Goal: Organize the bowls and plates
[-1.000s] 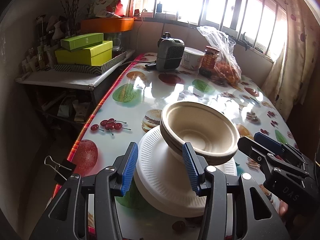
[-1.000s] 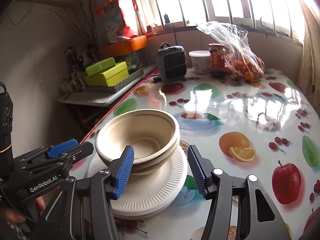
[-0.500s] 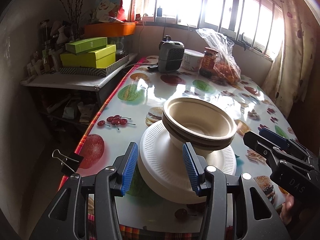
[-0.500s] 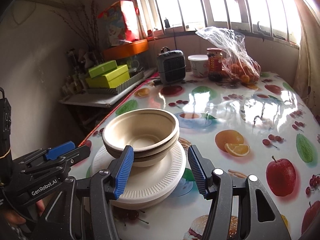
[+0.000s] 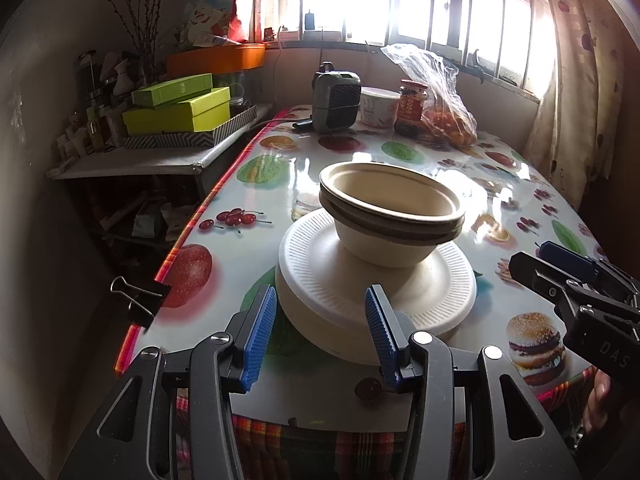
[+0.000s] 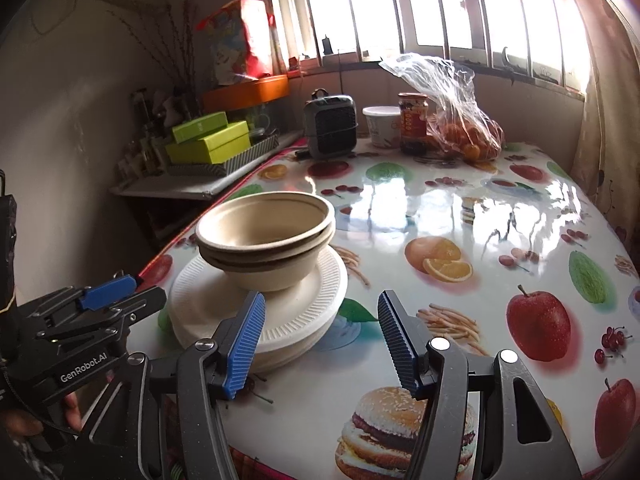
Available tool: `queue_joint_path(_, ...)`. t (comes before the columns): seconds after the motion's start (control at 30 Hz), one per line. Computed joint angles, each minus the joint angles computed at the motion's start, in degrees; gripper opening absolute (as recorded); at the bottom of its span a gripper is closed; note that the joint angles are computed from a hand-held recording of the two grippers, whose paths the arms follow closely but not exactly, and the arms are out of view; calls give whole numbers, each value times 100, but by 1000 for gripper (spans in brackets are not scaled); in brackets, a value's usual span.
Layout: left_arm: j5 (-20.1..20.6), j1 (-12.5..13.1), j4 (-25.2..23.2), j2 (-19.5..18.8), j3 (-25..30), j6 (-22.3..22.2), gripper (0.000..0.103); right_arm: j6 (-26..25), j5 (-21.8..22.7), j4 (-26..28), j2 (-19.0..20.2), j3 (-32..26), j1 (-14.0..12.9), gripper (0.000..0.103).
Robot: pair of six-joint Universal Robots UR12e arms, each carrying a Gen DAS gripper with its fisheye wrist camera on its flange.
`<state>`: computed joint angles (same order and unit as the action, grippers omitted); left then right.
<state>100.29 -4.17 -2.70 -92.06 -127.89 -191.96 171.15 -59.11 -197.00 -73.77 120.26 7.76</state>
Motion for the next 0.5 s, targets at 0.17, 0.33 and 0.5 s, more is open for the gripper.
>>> queue_joint_path(0.17, -107, -29, -137, 15, -77, 166, 48, -149, -92, 134, 0, 92, -3, 70)
queue_joint_path(0.33, -78, -19, -412, 10, -134, 82, 48, -296, -153, 207, 3, 170, -3, 77)
queue_joint_path(0.5, -36, -11, -498, -6, -160, -78, 48, -436, -371, 428, 23, 179, 63, 80)
